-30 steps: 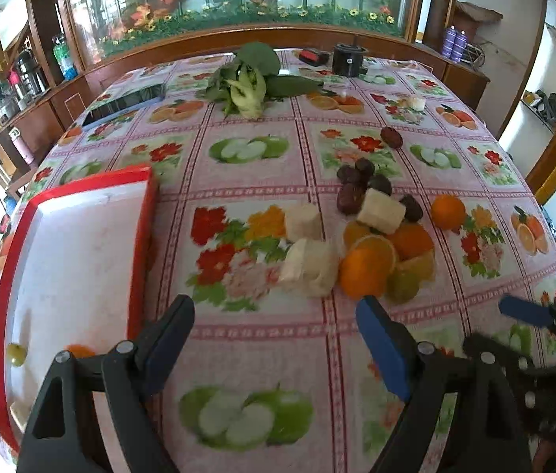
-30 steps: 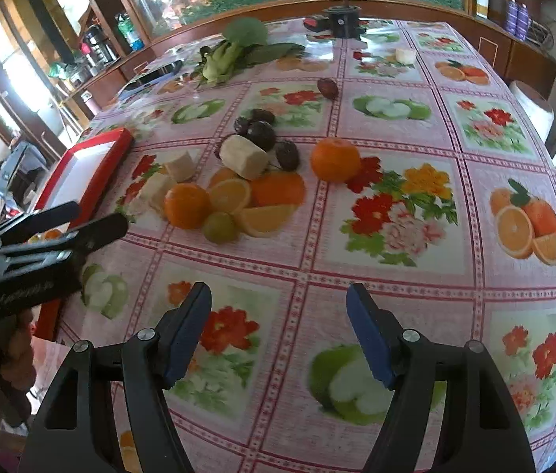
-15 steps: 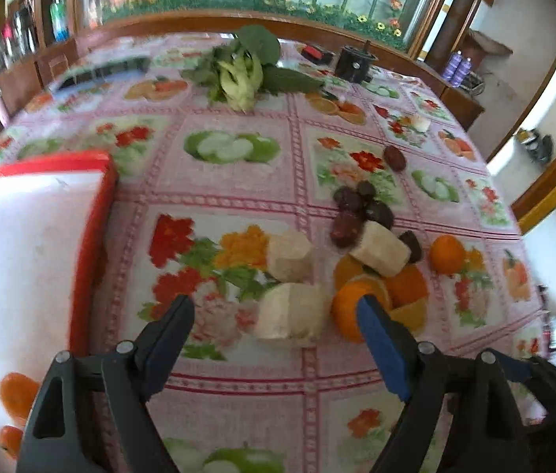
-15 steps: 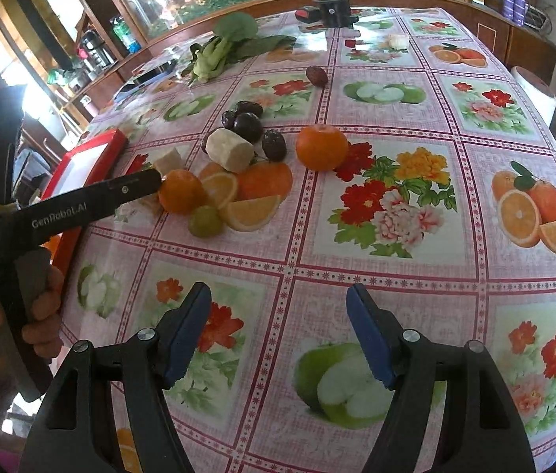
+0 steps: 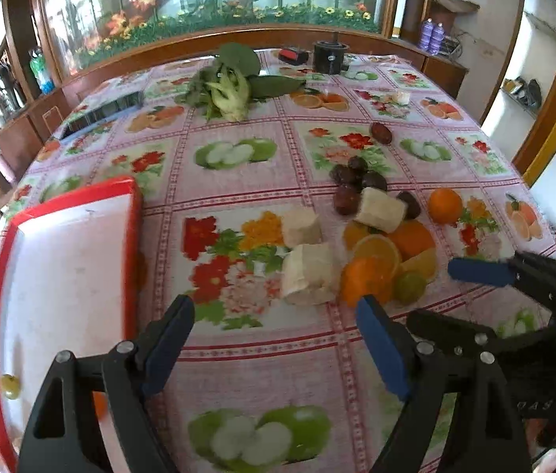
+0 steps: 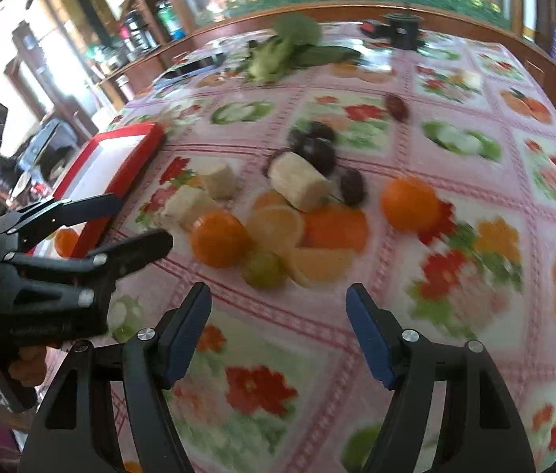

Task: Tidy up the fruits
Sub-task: 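Move both open tools back from the tray to the fruit pile, then grasp another white cube with the left tool while the right tool grasps a small lime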

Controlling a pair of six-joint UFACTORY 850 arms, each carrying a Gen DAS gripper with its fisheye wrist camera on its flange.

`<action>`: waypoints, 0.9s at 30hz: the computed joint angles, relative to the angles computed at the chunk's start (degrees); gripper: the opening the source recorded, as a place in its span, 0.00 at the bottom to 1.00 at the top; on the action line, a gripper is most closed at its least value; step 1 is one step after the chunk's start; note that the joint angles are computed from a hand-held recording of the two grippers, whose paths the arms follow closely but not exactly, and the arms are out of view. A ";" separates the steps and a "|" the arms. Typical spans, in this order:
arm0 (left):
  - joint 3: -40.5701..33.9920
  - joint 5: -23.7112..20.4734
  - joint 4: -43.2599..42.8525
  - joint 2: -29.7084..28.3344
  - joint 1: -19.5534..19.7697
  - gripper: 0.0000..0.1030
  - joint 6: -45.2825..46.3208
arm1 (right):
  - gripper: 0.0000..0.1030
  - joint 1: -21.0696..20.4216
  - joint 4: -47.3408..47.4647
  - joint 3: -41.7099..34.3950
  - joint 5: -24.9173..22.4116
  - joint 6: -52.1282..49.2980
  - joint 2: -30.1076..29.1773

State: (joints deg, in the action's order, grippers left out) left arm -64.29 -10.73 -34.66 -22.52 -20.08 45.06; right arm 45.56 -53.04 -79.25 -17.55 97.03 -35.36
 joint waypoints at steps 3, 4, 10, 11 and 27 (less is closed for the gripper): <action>-0.36 -0.28 2.67 -0.36 0.65 0.83 -2.13 | 0.60 -0.55 3.86 -1.72 0.75 -6.42 -1.38; -0.45 -0.75 2.47 -0.47 0.90 0.83 -2.11 | 0.55 -0.72 6.17 -2.18 0.72 -9.35 -1.76; -0.95 -1.48 2.13 -0.89 0.86 0.83 -1.41 | 0.30 -0.86 0.40 -1.31 2.59 -6.86 -1.33; -1.07 -1.59 2.01 -0.98 0.70 0.84 -1.29 | 0.27 -0.67 1.33 -1.59 1.67 -8.23 -1.32; -7.18 -8.73 -10.02 -5.78 1.01 0.85 5.43 | 0.23 -0.48 -1.67 4.08 3.79 -0.46 2.73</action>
